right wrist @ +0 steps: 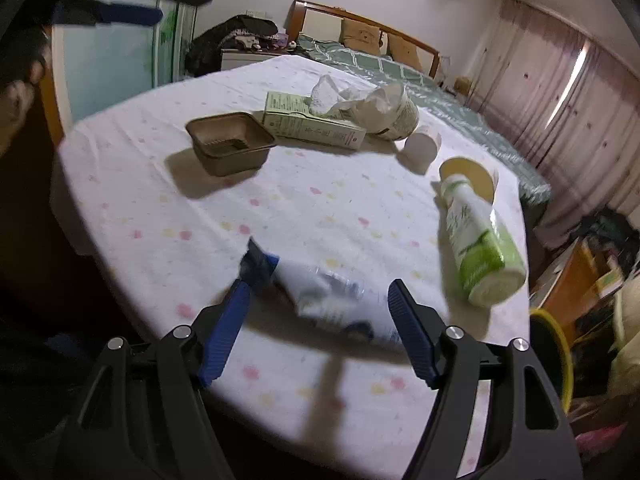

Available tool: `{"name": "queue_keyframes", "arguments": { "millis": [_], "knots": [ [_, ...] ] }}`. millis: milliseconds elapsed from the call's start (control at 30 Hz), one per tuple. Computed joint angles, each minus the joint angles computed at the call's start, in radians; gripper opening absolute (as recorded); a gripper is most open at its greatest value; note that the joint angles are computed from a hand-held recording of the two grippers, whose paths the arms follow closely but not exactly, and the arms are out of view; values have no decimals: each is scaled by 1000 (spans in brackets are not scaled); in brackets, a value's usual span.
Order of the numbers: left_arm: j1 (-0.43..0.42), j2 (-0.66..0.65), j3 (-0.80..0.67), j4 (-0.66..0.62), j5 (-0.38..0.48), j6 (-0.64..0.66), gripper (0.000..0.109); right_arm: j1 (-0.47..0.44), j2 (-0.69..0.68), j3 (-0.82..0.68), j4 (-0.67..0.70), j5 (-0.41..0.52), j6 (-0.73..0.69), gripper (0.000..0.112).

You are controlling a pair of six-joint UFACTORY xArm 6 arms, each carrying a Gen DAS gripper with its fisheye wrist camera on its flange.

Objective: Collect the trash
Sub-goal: 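Reach the right gripper to the toothpaste tube and grasp it, then carry the toothpaste tube over the yellow bin and open the right gripper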

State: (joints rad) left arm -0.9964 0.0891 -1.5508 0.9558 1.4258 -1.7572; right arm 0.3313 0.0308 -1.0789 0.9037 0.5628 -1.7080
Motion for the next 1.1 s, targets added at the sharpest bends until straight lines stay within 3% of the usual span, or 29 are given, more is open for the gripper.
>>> {"name": "queue_keyframes", "arguments": {
  "millis": [233,367,500,700,833,900,1000,1100],
  "knots": [
    [-4,-4,4,-3,6,-6,94,38,99,-112,-11,-32,50,68],
    [3,-2,3,-12,-6,0,94,21,177,-239,-89,90,146,68],
    [11,-6,8,-18,-16,2,94,-9,234,-363,-170,285,154,68],
    [20,-8,16,-22,-24,-2,94,-21,249,-390,-272,354,121,68],
    [27,-5,18,-28,-36,0,94,-25,260,-388,-309,347,127,68],
    [32,-2,16,-32,-44,5,94,-35,274,-409,-307,390,145,59],
    [36,4,11,-36,-51,12,94,-38,282,-421,-306,402,179,54],
    [37,10,4,-36,-50,17,94,-51,311,-473,-301,475,251,45]
  ]
}}
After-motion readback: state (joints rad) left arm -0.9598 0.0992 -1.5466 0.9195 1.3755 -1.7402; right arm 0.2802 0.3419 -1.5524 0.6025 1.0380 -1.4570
